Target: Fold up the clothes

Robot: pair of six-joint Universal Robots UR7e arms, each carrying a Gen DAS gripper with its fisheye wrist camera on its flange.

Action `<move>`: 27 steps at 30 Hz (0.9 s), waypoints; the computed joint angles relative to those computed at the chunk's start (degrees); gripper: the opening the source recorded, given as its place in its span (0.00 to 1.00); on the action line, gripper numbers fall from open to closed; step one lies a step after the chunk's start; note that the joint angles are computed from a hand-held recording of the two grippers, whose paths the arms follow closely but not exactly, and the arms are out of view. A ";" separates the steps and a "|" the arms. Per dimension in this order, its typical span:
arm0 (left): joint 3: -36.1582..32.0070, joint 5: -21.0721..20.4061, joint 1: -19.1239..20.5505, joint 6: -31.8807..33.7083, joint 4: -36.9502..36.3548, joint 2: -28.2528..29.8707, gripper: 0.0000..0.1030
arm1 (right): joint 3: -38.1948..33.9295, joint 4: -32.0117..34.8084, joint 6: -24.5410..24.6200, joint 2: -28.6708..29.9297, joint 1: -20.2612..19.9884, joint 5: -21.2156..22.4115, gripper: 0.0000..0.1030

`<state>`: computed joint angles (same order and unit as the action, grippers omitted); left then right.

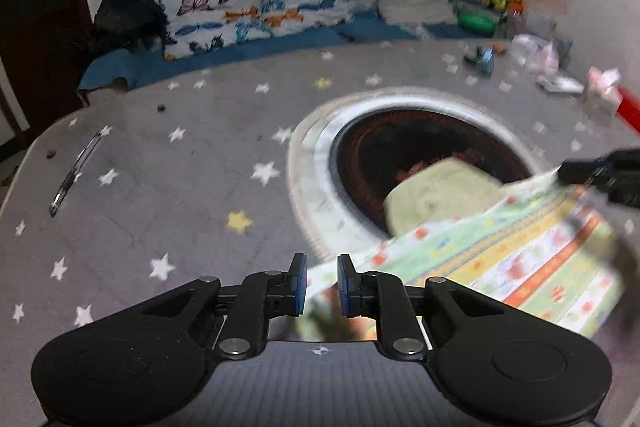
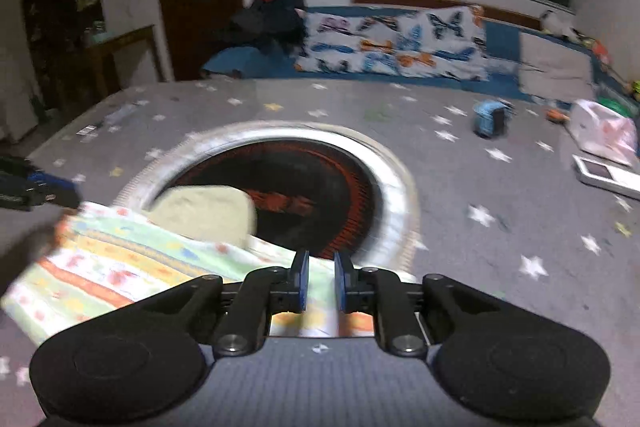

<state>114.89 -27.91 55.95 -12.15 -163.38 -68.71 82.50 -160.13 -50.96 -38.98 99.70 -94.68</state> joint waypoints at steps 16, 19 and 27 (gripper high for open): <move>-3.21 -7.31 1.97 1.12 -2.74 4.84 0.17 | -1.85 7.60 0.44 2.55 1.84 0.58 0.14; -1.15 -8.06 -0.13 1.42 -4.52 4.05 0.17 | 1.35 8.36 -2.57 -0.33 2.09 2.23 0.14; 5.25 -10.56 -4.81 -1.71 -7.81 3.27 0.17 | 11.07 8.48 -8.55 -7.30 2.51 4.09 0.14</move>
